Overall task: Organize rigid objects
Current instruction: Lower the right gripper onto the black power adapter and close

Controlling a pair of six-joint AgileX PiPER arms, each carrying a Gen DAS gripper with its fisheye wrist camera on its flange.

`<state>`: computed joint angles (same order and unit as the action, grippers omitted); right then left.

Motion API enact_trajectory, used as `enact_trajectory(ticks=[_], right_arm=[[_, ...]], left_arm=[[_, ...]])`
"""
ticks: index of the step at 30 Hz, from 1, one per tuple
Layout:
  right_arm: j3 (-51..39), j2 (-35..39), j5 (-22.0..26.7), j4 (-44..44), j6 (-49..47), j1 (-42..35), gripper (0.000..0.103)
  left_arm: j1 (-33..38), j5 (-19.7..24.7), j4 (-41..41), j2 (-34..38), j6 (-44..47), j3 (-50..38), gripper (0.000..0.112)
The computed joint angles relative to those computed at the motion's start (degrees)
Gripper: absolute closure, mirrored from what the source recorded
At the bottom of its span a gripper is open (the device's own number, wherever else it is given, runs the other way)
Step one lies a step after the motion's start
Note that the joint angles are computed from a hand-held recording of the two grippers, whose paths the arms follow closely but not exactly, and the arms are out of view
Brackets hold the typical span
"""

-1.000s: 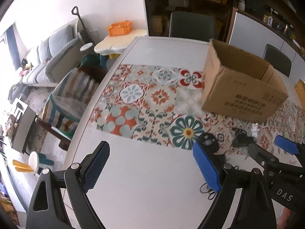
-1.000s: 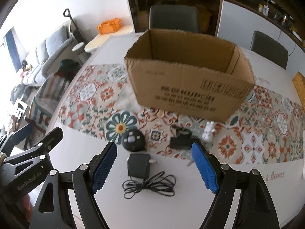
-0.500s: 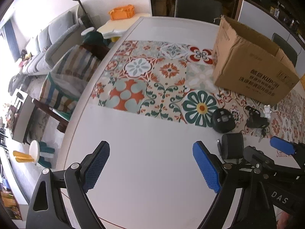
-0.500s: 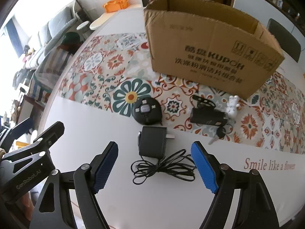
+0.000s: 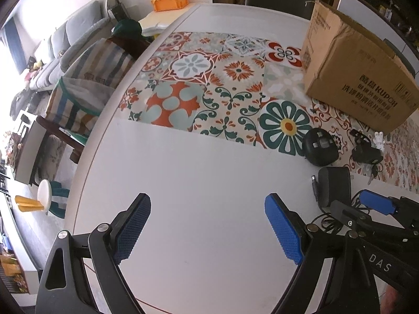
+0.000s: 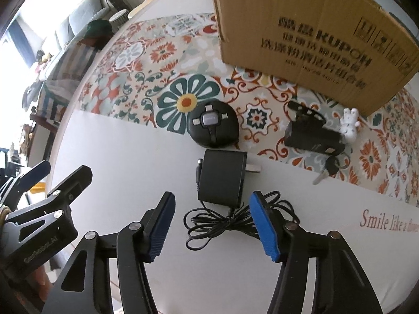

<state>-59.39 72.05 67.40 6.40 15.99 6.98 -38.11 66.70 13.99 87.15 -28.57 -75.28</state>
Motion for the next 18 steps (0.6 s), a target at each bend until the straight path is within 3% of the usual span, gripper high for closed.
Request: enact_trajectory(ticks=[18], right_arm=[[3.15, 3.21, -5.1, 0.5, -0.46, -0.78, 0.053]], left_arm=[[1.72, -2.33, -1.5, 1.14, -0.3, 3.47, 0.023]])
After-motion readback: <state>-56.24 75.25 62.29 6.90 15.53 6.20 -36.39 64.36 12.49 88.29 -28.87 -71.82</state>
